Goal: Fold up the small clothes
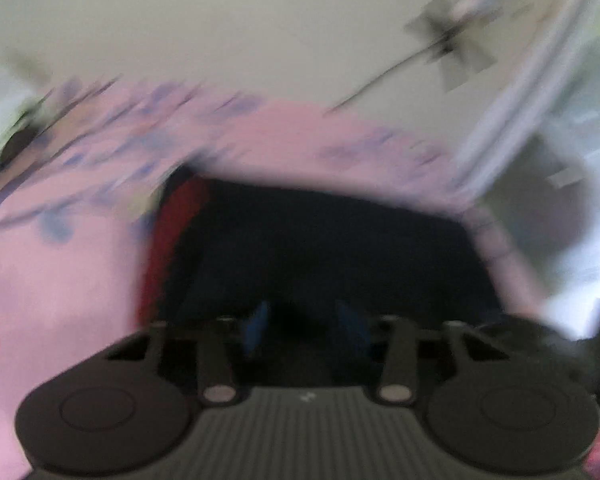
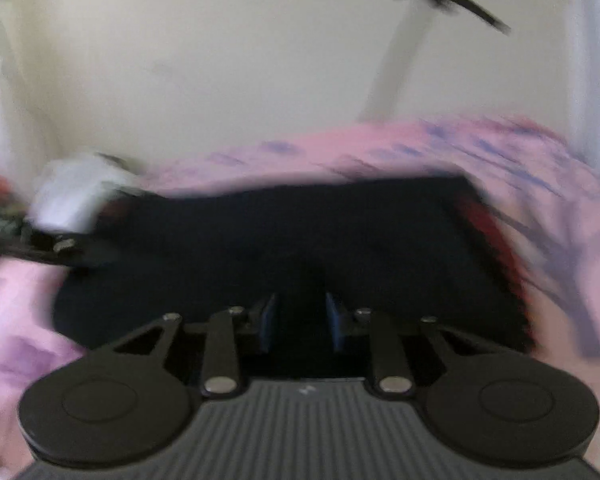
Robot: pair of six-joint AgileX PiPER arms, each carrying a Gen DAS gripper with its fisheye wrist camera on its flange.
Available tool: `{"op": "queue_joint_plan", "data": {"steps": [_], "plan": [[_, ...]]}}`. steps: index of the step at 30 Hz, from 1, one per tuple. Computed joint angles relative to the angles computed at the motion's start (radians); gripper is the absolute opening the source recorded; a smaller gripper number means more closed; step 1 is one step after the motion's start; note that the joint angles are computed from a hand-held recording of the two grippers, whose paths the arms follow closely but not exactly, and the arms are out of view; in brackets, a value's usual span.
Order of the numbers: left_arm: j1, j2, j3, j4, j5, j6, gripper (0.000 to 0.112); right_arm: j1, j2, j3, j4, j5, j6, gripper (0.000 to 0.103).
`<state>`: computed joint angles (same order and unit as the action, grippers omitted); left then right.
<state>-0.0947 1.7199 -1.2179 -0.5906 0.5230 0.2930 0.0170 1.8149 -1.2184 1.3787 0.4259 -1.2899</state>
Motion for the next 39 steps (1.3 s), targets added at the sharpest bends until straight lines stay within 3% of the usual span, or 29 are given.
{"op": "queue_joint_plan", "data": {"steps": [1,2,4,6,9,11,13,16,17,19,21,25,28,30,34,37,39], "plan": [[0.03,0.004,0.031,-0.074,-0.014,0.064,0.008,-0.054,-0.004,0.026,0.066,0.07,-0.025,0.009],[0.069,0.0,0.055,-0.163,-0.004,0.137,0.006,-0.089,-0.019,0.049,0.092,0.109,-0.019,0.008],[0.127,-0.003,0.06,-0.246,0.059,0.189,0.006,-0.106,-0.076,0.091,0.052,0.076,-0.002,0.009],[0.142,-0.021,0.058,-0.239,0.065,0.163,0.006,-0.14,-0.131,0.125,0.06,0.085,-0.014,0.03],[0.138,-0.043,0.055,-0.315,0.06,0.236,0.014,-0.238,-0.177,0.157,0.225,0.135,-0.086,0.053],[0.11,-0.041,0.036,-0.353,0.055,0.277,0.016,-0.275,-0.154,0.128,0.23,0.122,-0.032,0.059],[0.079,-0.021,0.007,-0.374,0.058,0.312,0.016,-0.288,-0.108,0.087,0.137,0.115,0.088,0.059],[0.032,0.014,-0.04,-0.335,0.071,0.279,0.016,-0.309,-0.003,0.0,0.008,0.225,0.267,0.06],[0.019,0.031,-0.054,-0.327,0.072,0.27,0.016,-0.31,0.021,-0.012,0.008,0.251,0.265,0.06],[0.003,0.064,-0.076,-0.301,0.069,0.24,0.016,-0.276,0.028,-0.005,0.052,0.212,0.206,0.06],[-0.004,0.106,-0.101,-0.251,0.071,0.178,0.015,-0.242,0.039,-0.031,0.02,0.18,0.26,0.042],[0.031,0.145,-0.088,-0.378,0.08,0.274,0.011,-0.169,0.019,-0.039,-0.047,0.082,0.417,0.037],[0.056,0.147,-0.082,-0.426,0.117,0.296,0.011,-0.175,-0.037,-0.04,0.047,0.168,0.403,0.029],[0.073,0.147,-0.08,-0.455,0.144,0.312,0.011,-0.133,-0.085,-0.068,0.026,0.165,0.402,0.027],[0.16,0.07,0.008,-0.643,0.2,0.49,0.018,0.041,-0.111,-0.194,-0.164,0.126,0.501,0.026],[0.26,-0.054,0.123,-0.74,0.17,0.599,0.029,0.202,-0.047,-0.327,-0.378,0.116,0.624,0.025],[0.344,-0.13,0.184,-0.751,0.153,0.621,0.029,0.292,0.022,-0.411,-0.505,0.114,0.695,0.025]]}}
